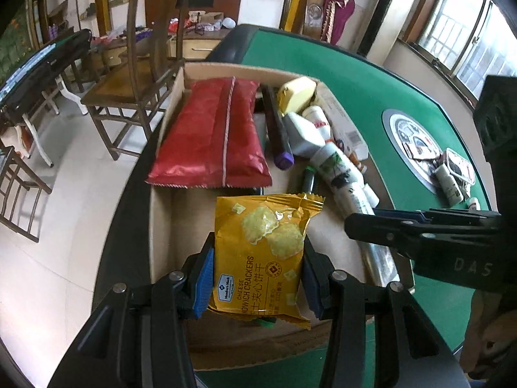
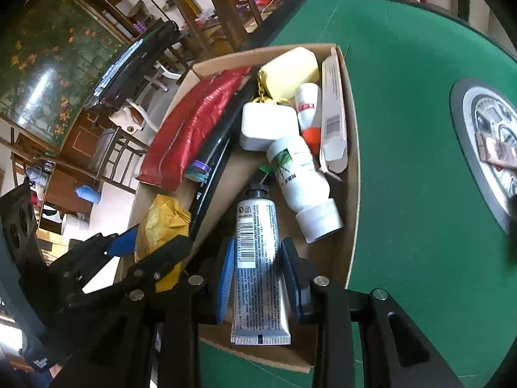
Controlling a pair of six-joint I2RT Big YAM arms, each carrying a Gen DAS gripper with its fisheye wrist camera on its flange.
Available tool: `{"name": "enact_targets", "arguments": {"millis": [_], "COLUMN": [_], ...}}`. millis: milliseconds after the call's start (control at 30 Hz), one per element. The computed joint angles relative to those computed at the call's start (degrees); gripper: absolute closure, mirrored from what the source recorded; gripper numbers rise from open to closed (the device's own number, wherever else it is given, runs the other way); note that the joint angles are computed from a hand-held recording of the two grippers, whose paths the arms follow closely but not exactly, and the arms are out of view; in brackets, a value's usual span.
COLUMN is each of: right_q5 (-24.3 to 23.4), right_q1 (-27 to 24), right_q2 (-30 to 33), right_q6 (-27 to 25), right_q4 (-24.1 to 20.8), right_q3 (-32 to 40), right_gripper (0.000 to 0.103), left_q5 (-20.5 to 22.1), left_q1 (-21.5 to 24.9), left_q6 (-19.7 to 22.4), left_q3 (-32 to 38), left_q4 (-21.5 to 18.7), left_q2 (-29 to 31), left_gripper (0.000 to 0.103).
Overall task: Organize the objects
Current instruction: 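Lower the cracker packet and silver tube into the box and open both grippers, then grasp the white red-labelled pill bottle with the right gripper while the left gripper returns to the pile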
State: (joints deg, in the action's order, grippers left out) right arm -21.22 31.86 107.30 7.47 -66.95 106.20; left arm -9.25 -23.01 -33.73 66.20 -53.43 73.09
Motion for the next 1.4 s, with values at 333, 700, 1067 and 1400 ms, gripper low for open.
{"name": "enact_targets", "arguments": {"millis": [333, 700, 1067, 1400], "right_q5": [0.75, -0.28, 10.02, 31.18], "right_q1": [0.07, -0.38, -6.15, -20.81], "right_q2": [1.63, 0.11, -19.49, -30.97], "right_q6": [0.29, -0.34, -5.94, -0.89], "right_q4": [-0.57, -0.39, 13.14, 14.21], "right_q3": [0.37, -0.86, -18.22, -28.34], "right_gripper": [0.071, 0.070, 0.007, 0.009], "left_q5": [0.98, 1.53, -4.00, -1.21], "left_q1": [0.47, 0.23, -5.37, -12.58], "left_q6": [0.92, 0.37, 3.41, 7.89], "left_q3": [-0.48, 0.06, 3.62, 12.25], "left_q4": [0.40, -0.43, 3.69, 6.56], "left_q2": [1.40, 1.56, -0.74, 7.13], "left_gripper": [0.057, 0.053, 0.048, 0.047]}}
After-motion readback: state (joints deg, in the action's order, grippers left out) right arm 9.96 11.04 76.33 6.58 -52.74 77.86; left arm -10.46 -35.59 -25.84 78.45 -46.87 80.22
